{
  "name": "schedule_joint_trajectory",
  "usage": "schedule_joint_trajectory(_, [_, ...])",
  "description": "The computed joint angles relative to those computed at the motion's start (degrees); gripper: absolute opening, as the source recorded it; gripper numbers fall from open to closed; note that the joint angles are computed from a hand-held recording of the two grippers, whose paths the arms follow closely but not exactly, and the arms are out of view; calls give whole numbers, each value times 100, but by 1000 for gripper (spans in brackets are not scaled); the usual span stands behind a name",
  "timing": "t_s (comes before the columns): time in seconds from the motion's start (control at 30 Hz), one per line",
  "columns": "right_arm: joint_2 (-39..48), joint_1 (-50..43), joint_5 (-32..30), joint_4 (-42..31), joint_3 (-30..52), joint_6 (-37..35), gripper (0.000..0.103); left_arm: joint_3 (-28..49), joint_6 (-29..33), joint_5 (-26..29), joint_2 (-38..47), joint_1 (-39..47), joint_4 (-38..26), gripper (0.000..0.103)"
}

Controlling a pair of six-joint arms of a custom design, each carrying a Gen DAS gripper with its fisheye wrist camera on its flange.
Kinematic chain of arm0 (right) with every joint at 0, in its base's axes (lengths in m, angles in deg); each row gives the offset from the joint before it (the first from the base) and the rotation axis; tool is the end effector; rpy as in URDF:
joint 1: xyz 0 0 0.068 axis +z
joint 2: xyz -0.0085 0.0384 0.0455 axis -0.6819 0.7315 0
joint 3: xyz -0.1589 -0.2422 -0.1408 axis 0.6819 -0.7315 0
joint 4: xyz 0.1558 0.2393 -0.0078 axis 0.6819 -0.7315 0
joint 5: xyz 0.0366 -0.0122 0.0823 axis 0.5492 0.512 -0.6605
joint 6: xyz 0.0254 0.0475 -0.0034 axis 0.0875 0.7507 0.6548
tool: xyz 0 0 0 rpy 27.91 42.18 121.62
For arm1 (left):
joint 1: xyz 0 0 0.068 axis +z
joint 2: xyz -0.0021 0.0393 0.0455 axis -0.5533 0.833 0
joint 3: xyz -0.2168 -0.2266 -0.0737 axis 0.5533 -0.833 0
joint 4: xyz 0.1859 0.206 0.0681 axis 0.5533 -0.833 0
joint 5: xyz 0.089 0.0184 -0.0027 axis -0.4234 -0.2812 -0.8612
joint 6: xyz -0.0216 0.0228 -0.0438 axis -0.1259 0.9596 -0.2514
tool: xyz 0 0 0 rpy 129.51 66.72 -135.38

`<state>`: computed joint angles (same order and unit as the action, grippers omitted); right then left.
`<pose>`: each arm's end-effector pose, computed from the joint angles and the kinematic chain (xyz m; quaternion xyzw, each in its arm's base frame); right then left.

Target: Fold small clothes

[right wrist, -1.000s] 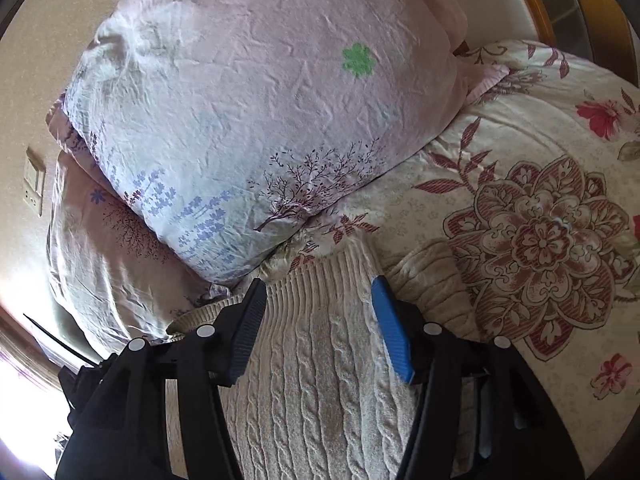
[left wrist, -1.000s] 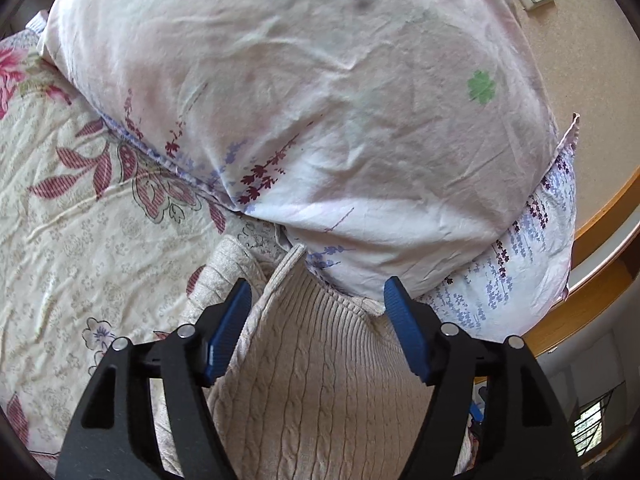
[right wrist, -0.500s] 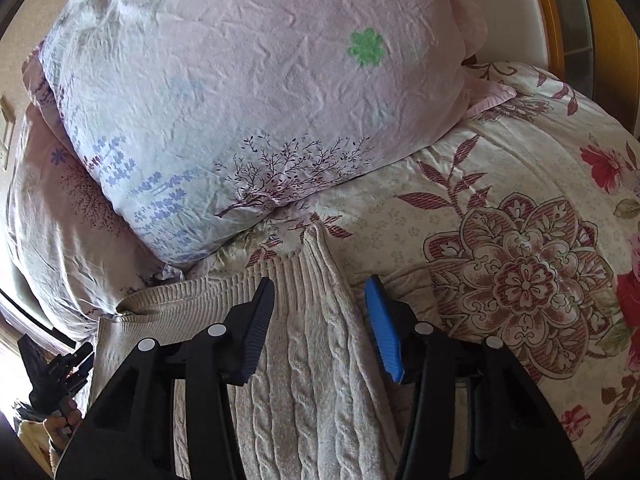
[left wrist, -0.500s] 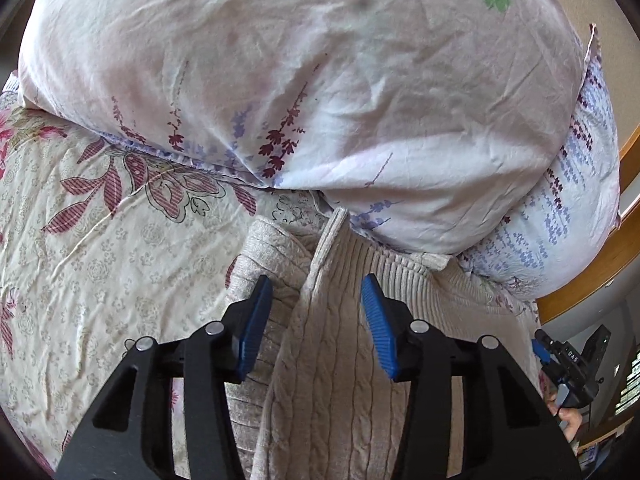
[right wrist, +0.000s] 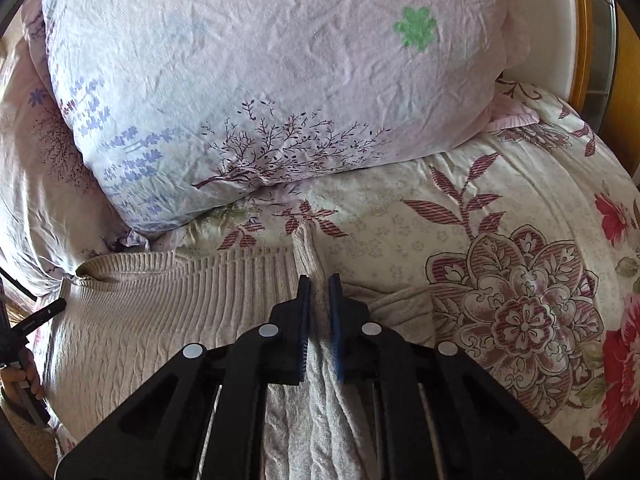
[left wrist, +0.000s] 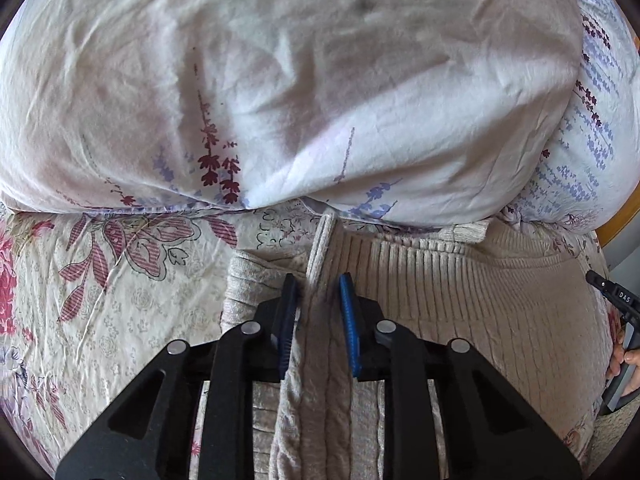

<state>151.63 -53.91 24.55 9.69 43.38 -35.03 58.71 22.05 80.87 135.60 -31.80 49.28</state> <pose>0.1743 -0.0307 0.0266 0.2474 0.9055 0.0701 0.3376 0.3712 -0.0010 0.0427 0.1432 0.9367 -0.1345 0.2900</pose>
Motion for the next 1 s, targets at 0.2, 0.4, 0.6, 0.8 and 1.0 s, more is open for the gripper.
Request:
schedule_joint_trajectory(0.2, [-401, 161, 359, -1003, 361, -129, 19, -101, 74, -126, 24, 28, 283, 27])
schedule_joint_trajectory(0.4, [-300, 309, 382, -906, 437, -284, 8, -146, 21, -243, 77, -190, 562, 6])
schedule_joint_trajectory(0.6, [-784, -297, 0, -369, 50, -122, 7, -345, -290, 180, -269, 66, 884, 6])
schedule_joint_trajectory(0.8, [-983, -239, 364, -999, 318, 104, 7, -230, -633, -44, -92, 9, 1000, 6])
schedule_joint_trajectory(1.0, [-695, 140, 983, -1950, 775, 403, 8, -69, -610, -716, 250, -274, 893, 11])
